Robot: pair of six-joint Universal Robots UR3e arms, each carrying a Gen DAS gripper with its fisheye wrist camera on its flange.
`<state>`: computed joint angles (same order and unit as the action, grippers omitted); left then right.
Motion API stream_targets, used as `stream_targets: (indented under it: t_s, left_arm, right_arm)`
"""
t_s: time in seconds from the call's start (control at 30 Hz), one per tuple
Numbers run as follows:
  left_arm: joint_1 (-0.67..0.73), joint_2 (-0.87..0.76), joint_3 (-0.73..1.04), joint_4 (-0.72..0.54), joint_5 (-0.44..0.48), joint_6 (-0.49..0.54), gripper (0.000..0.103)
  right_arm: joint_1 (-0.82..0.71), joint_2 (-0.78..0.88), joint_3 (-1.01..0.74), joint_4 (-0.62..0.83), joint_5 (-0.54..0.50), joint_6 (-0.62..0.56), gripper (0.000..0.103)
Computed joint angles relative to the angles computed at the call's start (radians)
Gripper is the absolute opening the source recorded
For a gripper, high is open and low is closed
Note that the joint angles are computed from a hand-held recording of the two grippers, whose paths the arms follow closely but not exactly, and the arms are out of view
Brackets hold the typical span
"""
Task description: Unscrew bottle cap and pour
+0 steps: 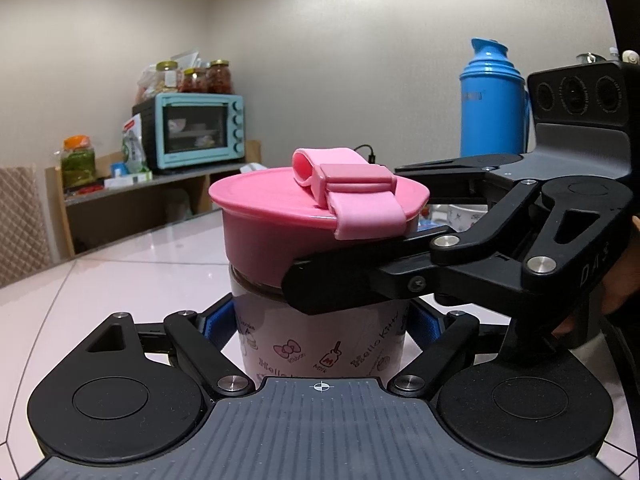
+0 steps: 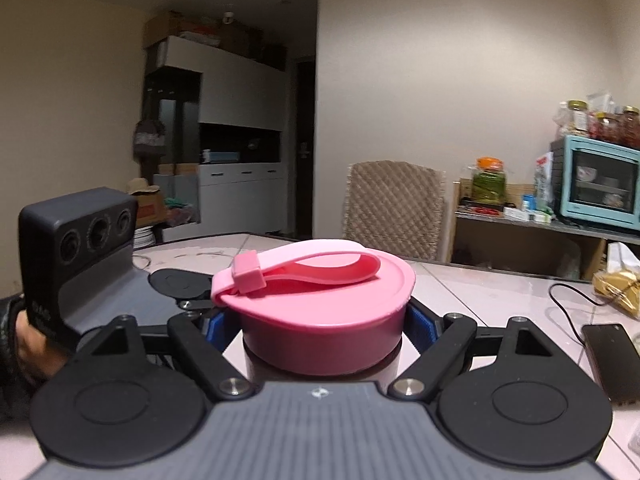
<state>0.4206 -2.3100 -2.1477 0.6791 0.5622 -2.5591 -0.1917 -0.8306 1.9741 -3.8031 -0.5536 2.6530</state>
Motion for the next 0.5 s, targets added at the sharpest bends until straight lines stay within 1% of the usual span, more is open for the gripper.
stream_targets:
  t_s: [0.07, 0.13, 0.37, 0.43, 0.5]
  left_arm:
    - [0.001, 0.014, -0.009, -0.018, -0.001, 0.012, 0.089]
    - [0.003, 0.022, -0.020, -0.021, -0.005, 0.020, 0.089]
    - [0.015, 0.065, -0.067, -0.046, -0.006, 0.054, 0.089]
    - [0.021, 0.085, -0.091, -0.052, 0.004, 0.069, 0.089]
    - [0.033, 0.109, -0.119, -0.063, 0.008, 0.089, 0.089]
  right_arm:
    - [-0.010, -0.010, 0.000, 0.043, 0.025, -0.034, 0.085]
    - [-0.030, -0.025, 0.002, 0.106, 0.070, -0.078, 0.085]
    - [-0.067, -0.062, 0.017, 0.238, 0.164, -0.194, 0.085]
    - [-0.070, -0.072, 0.009, 0.314, 0.192, -0.257, 0.085]
    - [-0.070, -0.072, 0.000, 0.362, 0.215, -0.296, 0.085]
